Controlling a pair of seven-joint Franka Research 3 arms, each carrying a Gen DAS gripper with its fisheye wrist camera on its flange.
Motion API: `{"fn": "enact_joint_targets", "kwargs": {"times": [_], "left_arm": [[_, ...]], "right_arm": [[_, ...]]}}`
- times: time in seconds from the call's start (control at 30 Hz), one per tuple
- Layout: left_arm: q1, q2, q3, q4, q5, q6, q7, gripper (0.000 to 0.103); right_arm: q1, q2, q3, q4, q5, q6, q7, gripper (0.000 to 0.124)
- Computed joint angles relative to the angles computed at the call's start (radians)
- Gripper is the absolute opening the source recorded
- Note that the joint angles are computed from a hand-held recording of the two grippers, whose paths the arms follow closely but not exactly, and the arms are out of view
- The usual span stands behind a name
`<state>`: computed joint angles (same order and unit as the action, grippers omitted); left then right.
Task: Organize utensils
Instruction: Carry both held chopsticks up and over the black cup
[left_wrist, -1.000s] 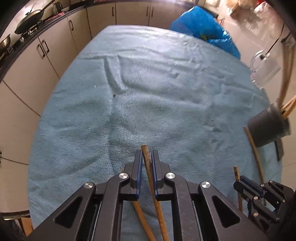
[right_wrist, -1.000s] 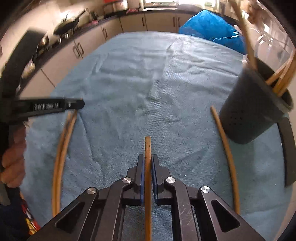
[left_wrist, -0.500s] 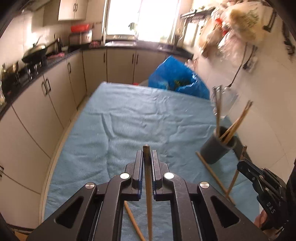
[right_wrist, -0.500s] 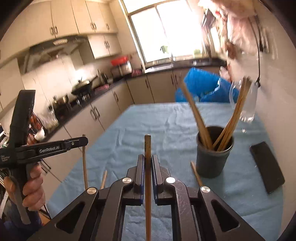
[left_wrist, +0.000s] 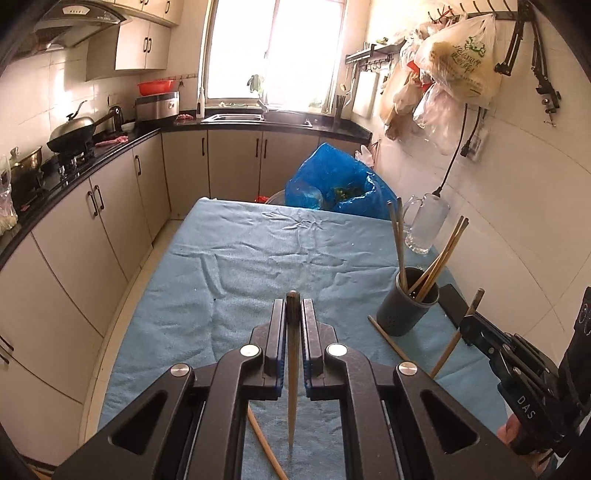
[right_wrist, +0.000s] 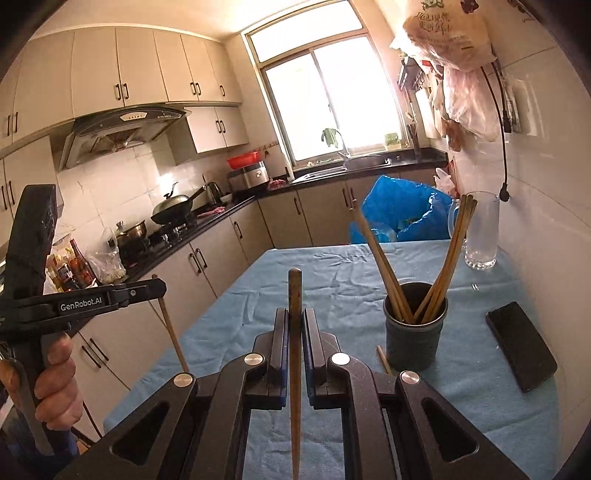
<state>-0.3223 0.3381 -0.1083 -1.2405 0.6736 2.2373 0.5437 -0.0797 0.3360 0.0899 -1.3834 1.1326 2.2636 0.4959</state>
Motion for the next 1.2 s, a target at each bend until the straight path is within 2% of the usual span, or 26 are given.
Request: {"fn": "enact_joint_targets", "kwargs": {"times": [0.53, 1.2], "left_arm": [[-0.007, -0.005, -0.001, 0.0, 0.013, -0.001, 0.0, 0.007], [-0.047, 0.029, 0.01, 0.071, 0.059, -0.051, 0.011, 0.007]], "right_arm": [[-0.014, -0.002, -0.003, 0.002, 0.033, 0.018, 0.004, 0.008], [-0.022, -0.015, -0.005, -0.007, 0.051, 0.023, -0.008, 0.008]]}}
